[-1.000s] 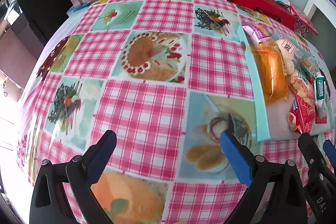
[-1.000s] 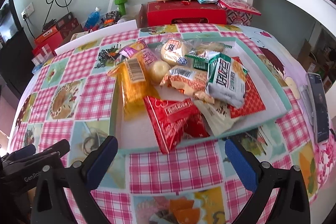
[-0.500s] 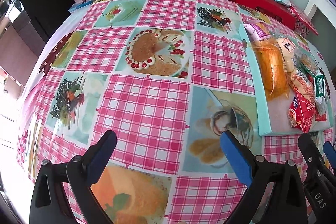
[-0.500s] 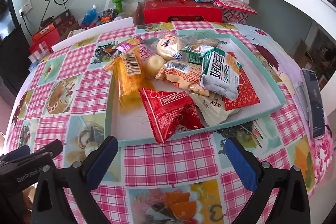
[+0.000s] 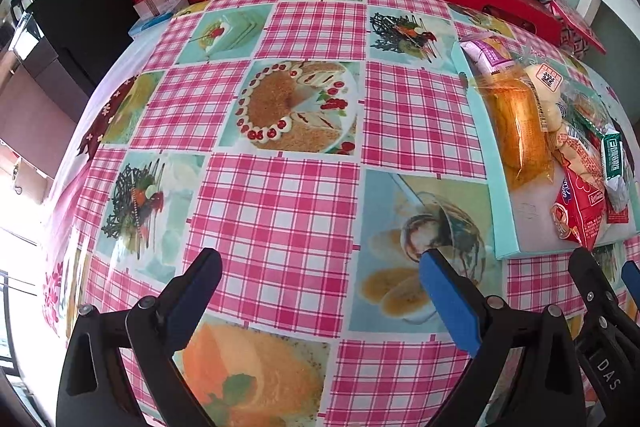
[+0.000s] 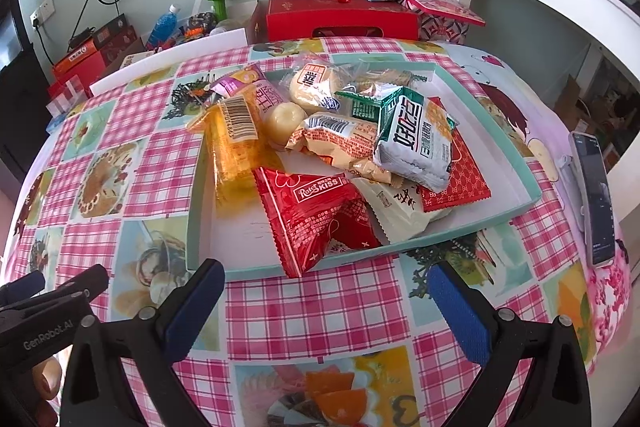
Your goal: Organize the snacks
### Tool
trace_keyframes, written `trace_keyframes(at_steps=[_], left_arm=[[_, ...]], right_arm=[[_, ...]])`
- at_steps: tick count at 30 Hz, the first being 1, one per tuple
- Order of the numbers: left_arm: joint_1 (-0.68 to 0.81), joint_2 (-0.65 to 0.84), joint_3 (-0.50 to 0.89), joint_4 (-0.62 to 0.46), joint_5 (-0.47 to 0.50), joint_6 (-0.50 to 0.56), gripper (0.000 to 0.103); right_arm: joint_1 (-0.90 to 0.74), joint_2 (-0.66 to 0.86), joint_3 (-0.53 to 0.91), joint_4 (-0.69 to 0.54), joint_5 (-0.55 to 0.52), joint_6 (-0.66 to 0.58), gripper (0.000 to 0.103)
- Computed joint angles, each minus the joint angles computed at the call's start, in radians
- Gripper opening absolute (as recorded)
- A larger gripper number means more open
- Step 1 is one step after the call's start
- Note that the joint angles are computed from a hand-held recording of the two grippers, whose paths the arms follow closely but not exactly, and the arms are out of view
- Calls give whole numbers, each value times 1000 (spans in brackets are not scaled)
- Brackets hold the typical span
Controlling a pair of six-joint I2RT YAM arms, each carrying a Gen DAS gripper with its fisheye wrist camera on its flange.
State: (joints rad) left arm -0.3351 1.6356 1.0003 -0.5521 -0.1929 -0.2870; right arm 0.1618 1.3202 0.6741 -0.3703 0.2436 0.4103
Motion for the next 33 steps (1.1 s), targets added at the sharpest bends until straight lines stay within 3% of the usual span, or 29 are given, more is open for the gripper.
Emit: trace_keyframes(at_steps=[18, 33], left_arm=[[-41, -11, 3, 2, -77, 6, 99], [-28, -47, -28, 43, -24, 9, 99]], right_arm=[[-14, -11, -6, 9, -5, -1, 103], [-16, -11, -7, 8, -7, -3, 103]])
